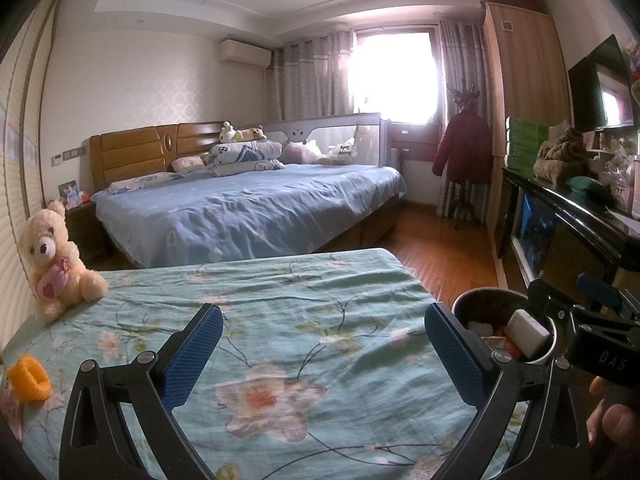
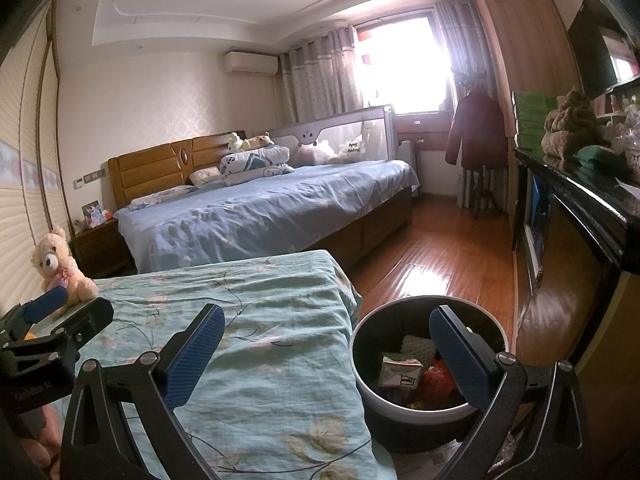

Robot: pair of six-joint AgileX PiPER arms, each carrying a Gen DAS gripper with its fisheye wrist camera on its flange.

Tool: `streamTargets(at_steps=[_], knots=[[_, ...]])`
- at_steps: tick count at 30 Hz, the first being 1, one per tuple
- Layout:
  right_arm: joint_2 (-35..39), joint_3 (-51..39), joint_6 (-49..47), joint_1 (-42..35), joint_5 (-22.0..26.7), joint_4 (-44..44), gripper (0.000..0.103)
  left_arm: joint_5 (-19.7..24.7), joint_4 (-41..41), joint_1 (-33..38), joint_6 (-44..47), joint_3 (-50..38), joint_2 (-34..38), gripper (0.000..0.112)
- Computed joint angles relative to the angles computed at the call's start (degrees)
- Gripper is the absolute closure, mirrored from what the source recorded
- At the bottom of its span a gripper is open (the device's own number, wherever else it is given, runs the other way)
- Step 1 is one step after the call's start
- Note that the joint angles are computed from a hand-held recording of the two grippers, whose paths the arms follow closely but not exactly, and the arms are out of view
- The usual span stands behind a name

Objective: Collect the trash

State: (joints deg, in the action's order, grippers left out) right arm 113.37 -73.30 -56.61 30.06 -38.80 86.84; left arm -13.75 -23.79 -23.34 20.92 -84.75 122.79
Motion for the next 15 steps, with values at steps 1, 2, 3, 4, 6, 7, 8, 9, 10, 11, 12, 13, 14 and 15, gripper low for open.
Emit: streamTargets(at_steps=[1, 2, 3, 4, 6, 7, 8, 9, 10, 11, 12, 13, 14, 15], knots=[[0.18, -0.19, 0.01, 0.14, 0.0, 0.11, 0.0, 0.07, 0.28, 0.05, -0.27, -0.1, 0.08, 0.01], [0.21, -0.36, -0.22, 0.24, -0.05, 0.37, 0.0, 0.01, 0.44, 0.05, -0.43, -0.04, 0.07, 0.01], [0.28, -0.56, -0.52, 0.35, -0.19, 0.66, 0.0, 0.01, 0.44, 0.05, -0.43, -0.04, 0.07, 0.01], [0.31, -0.61, -0.45, 0.33, -0.1, 0.59, 0.0, 0.13, 0.55, 0.07, -0.53, -0.11, 0.1, 0.01], [0.29, -0.59, -0.42, 0.3, -0.02, 0.58, 0.0, 0.07, 0.61, 0.07, -0.61, -0.08, 0.1, 0.01], [0.27, -0.56, -0.44, 0.32, -0.02, 0.62, 0.0, 0.1, 0.52, 0.07, -0.51, -0.1, 0.1, 0.01], [0.3, -0.63, -0.52, 0.37, -0.06, 0.69, 0.0, 0.12, 0.57, 0.06, -0.55, -0.09, 0.09, 0.01], [0.36, -0.78, -0.77, 0.43, -0.13, 0.88, 0.0, 0.11, 0.42, 0.06, -0.38, -0.12, 0.1, 0.01], [0.24, -0.51, -0.47, 0.29, -0.01, 0.61, 0.0, 0.11, 0.42, 0.06, -0.38, -0.12, 0.1, 0.01], [0.21, -0.45, -0.38, 0.28, 0.03, 0.54, 0.0, 0.24, 0.39, 0.08, -0.45, -0.06, 0.02, 0.01], [0.49, -0.86, -0.67, 0.34, 0.04, 0.81, 0.0, 0.22, 0.47, 0.07, -0.49, -0.15, 0.09, 0.01], [0.65, -1.29, -1.19, 0.52, -0.03, 1.32, 0.0, 0.29, 0.54, 0.09, -0.56, -0.18, 0.15, 0.01], [0.74, -1.52, -1.47, 0.62, -0.05, 1.59, 0.0, 0.29, 0.31, 0.08, -0.37, -0.15, 0.16, 0.01], [0.89, -1.77, -1.68, 0.67, -0.04, 1.79, 0.0, 0.33, 0.45, 0.08, -0.57, -0.14, 0.17, 0.01]])
